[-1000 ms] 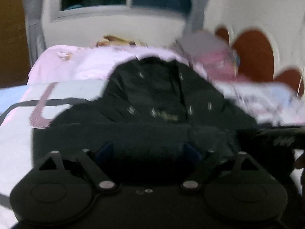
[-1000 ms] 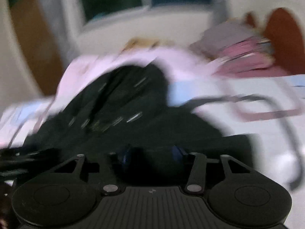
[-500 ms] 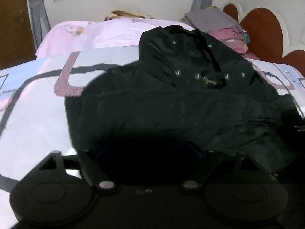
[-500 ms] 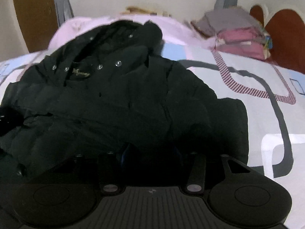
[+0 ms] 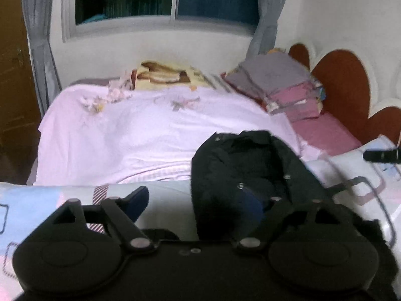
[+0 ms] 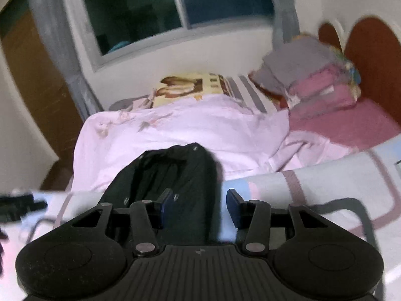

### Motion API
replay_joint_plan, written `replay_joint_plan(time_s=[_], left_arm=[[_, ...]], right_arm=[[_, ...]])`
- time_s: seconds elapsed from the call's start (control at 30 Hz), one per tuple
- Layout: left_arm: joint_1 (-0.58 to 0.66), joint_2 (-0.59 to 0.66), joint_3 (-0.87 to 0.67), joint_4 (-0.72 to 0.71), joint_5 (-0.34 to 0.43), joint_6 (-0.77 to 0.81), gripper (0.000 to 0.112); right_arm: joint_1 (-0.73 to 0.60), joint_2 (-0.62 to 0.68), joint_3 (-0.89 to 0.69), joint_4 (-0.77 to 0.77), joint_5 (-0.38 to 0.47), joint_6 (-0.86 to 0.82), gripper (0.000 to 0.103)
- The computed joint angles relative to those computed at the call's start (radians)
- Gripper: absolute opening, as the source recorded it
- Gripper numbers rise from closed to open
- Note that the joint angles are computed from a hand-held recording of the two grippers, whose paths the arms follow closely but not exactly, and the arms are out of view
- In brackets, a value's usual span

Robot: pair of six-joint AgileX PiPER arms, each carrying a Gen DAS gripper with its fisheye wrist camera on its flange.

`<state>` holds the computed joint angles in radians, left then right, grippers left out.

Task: Fold large clothes

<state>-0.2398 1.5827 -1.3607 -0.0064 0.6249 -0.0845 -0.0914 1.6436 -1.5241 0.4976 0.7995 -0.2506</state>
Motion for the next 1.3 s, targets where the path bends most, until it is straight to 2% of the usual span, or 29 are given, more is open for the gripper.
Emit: replay_joint_plan(time_s=[0.17, 0.27, 0.37, 0.43, 0.53, 0.57, 0.6, 0.63, 0.67, 0.7, 0.8, 0.9, 1.03, 1.07, 1.13, 1.2, 1.27, 1.3], left_arm=[[0.007, 0.236, -0.145, -0.006, -0.024, 0.005, 0.078], [0.042, 0.348, -0.22, -0.082, -0.049, 0.018, 0.078], [0.08, 0.461, -0.327, -0.167, -0.021, 0.05, 0.08], [0.1, 0.525, -0.384, -0.242, -0.002, 0.102, 0.082], [0.118, 0.613, -0.481, -0.323, 0.068, 0.129, 0.081], [0.113, 0.62, -0.488, -0.315, 0.069, 0.138, 0.077], [0.113, 0.632, -0.5, -0.329, 0.079, 0.163, 0.056], [0.11, 0.635, -0.505, -0.342, 0.091, 0.192, 0.028], [0.11, 0.635, -0.51, -0.369, 0.099, 0.233, 0.009], [0.1, 0.62, -0.498, -0.368, 0.092, 0.247, 0.003], [0.055, 0.52, -0.38, -0.283, -0.011, 0.252, 0.002], [0.054, 0.369, -0.207, -0.381, -0.131, 0.343, 0.002], [0.039, 0.118, 0.081, -0.646, -0.304, 0.597, 0.002], [0.029, 0.044, 0.157, -0.729, -0.339, 0.674, 0.002], [-0.005, -0.102, 0.281, -0.797, -0.39, 0.728, 0.002], [-0.05, -0.26, 0.405, -0.716, -0.431, 0.627, 0.002], [-0.099, -0.415, 0.513, -0.526, -0.441, 0.427, 0.002], [-0.122, -0.493, 0.562, -0.434, -0.419, 0.327, 0.003]], right_arm=[[0.016, 0.281, -0.204, 0.008, -0.018, -0.051, 0.047], [-0.002, 0.38, -0.222, 0.153, -0.024, -0.168, 0.047], [-0.009, 0.45, -0.246, 0.25, -0.033, -0.296, 0.047], [0.008, 0.49, -0.273, 0.205, -0.057, -0.282, 0.047], [0.001, 0.537, -0.291, 0.261, -0.04, -0.346, 0.047], [0.005, 0.548, -0.301, 0.244, -0.04, -0.337, 0.048], [0.002, 0.558, -0.308, 0.256, -0.03, -0.349, 0.047], [0.0, 0.564, -0.31, 0.274, -0.026, -0.365, 0.043], [-0.007, 0.565, -0.31, 0.295, -0.012, -0.378, 0.021], [-0.007, 0.558, -0.303, 0.299, -0.019, -0.379, 0.015], [-0.021, 0.485, -0.229, 0.353, -0.051, -0.402, 0.007], [-0.051, 0.348, -0.099, 0.445, -0.073, -0.48, 0.006], [-0.088, 0.12, 0.088, 0.526, -0.068, -0.604, 0.006], [-0.103, 0.046, 0.145, 0.538, -0.059, -0.631, 0.006], [-0.137, -0.084, 0.241, 0.569, -0.022, -0.687, 0.006], [-0.169, -0.213, 0.331, 0.576, 0.021, -0.727, 0.006], [-0.228, -0.371, 0.436, 0.559, 0.097, -0.762, 0.006], [-0.26, -0.435, 0.481, 0.553, 0.14, -0.769, 0.006]])
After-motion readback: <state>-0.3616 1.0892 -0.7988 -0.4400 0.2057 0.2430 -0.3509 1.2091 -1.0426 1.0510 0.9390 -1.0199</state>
